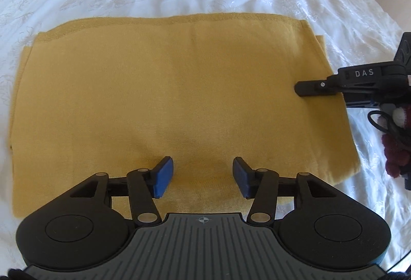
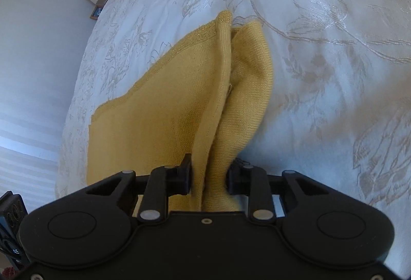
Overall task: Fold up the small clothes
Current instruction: 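Grasp the bundle edge with the right gripper and fold it over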
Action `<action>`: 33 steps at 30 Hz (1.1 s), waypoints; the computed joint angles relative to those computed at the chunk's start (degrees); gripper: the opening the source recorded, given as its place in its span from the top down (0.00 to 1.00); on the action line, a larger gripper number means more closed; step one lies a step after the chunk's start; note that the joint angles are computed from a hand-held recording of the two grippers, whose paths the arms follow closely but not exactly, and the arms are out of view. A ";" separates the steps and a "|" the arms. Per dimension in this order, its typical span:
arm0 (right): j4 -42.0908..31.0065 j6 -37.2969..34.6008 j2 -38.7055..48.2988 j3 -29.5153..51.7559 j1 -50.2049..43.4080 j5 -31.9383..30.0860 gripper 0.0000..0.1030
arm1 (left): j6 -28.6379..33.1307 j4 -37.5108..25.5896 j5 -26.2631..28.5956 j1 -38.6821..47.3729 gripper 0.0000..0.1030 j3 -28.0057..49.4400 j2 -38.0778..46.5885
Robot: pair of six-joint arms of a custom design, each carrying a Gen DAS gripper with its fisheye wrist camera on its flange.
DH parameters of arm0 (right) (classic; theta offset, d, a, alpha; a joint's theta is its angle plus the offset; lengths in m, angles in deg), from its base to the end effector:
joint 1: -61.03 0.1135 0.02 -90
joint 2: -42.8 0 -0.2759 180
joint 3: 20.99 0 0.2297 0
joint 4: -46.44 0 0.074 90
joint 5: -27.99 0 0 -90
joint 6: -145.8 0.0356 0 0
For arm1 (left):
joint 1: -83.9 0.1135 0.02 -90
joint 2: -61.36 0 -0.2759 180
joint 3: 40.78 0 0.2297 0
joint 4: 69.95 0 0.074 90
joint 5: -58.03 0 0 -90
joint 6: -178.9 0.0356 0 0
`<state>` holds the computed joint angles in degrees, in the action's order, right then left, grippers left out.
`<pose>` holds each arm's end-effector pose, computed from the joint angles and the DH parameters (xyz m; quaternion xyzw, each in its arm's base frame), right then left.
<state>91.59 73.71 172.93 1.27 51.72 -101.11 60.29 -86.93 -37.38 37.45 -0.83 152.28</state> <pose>0.1753 -0.0060 0.0155 0.1388 0.9086 0.3409 0.1972 0.1472 -0.1500 0.1095 0.1431 0.9700 -0.0796 0.1797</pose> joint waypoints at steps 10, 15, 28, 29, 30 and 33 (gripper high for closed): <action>-20.30 12.34 -24.26 1.06 17.27 19.11 0.73 | 8.90 -10.26 2.41 18.01 0.47 -5.43 -16.32; -31.15 22.96 -36.69 4.13 26.03 24.81 0.73 | 22.24 -13.03 9.93 37.03 0.47 -5.25 -18.96; -36.75 39.80 -26.92 28.21 53.23 37.93 0.74 | 52.01 -18.83 24.70 69.12 0.47 1.95 -11.26; -36.70 40.25 -24.81 30.32 54.29 38.12 0.74 | 53.94 -19.53 25.42 70.97 0.47 2.69 -10.36; -36.92 40.73 -22.27 32.89 55.46 38.38 0.74 | 55.45 -20.18 25.90 72.37 0.47 3.17 -9.82; -39.39 41.56 -15.75 39.91 57.90 38.93 0.74 | 59.59 -21.41 26.68 76.19 0.47 4.71 -7.70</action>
<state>52.21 115.27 157.18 41.18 109.62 -62.18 119.88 -108.34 -10.70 113.64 3.88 144.58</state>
